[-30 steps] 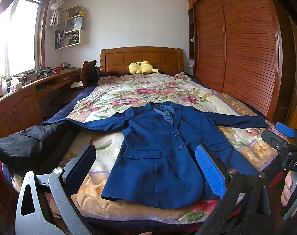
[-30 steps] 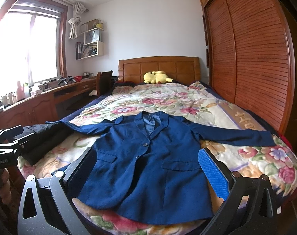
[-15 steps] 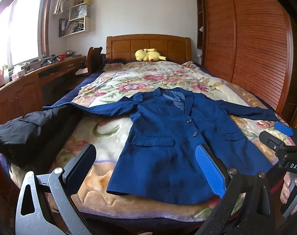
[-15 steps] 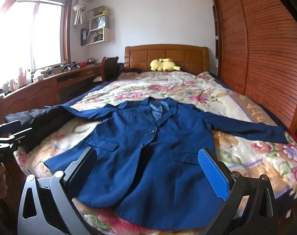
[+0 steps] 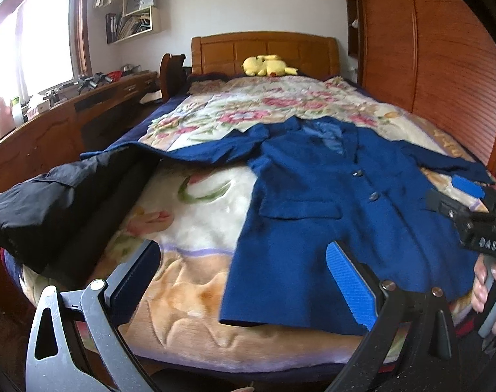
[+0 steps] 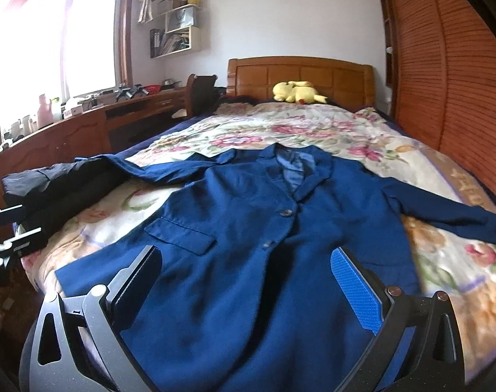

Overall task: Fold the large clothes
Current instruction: 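Move the open left gripper down to the blazer sleeve nearest it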

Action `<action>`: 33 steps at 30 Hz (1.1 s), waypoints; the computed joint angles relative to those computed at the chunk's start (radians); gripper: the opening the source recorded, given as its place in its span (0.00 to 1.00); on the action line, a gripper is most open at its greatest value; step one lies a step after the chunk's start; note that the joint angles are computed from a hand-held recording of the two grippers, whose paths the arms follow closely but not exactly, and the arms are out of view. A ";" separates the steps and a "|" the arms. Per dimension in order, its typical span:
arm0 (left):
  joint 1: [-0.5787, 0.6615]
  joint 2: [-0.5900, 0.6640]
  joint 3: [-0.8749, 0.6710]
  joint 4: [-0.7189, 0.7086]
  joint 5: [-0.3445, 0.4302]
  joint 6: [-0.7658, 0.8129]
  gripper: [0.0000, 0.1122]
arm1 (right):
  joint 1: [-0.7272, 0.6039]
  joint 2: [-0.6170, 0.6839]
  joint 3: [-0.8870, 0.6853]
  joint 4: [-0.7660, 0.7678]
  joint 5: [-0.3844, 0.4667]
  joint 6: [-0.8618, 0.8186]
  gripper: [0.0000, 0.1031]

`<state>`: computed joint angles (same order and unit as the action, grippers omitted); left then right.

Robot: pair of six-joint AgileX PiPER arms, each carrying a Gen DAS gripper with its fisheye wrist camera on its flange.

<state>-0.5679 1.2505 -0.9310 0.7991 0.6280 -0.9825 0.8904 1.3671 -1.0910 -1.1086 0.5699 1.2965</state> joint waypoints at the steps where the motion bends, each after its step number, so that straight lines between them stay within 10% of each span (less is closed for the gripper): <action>1: 0.017 0.009 0.005 -0.003 -0.015 0.008 0.91 | -0.023 0.032 -0.029 0.020 -0.025 -0.035 1.00; 16: 0.340 0.201 -0.076 -0.486 -0.287 0.553 0.91 | -0.158 0.183 -0.159 0.296 -0.183 -0.406 1.00; 33: 0.539 0.697 -0.743 -0.868 -0.095 0.990 0.78 | -0.172 0.273 -0.245 0.422 -0.151 -0.504 1.00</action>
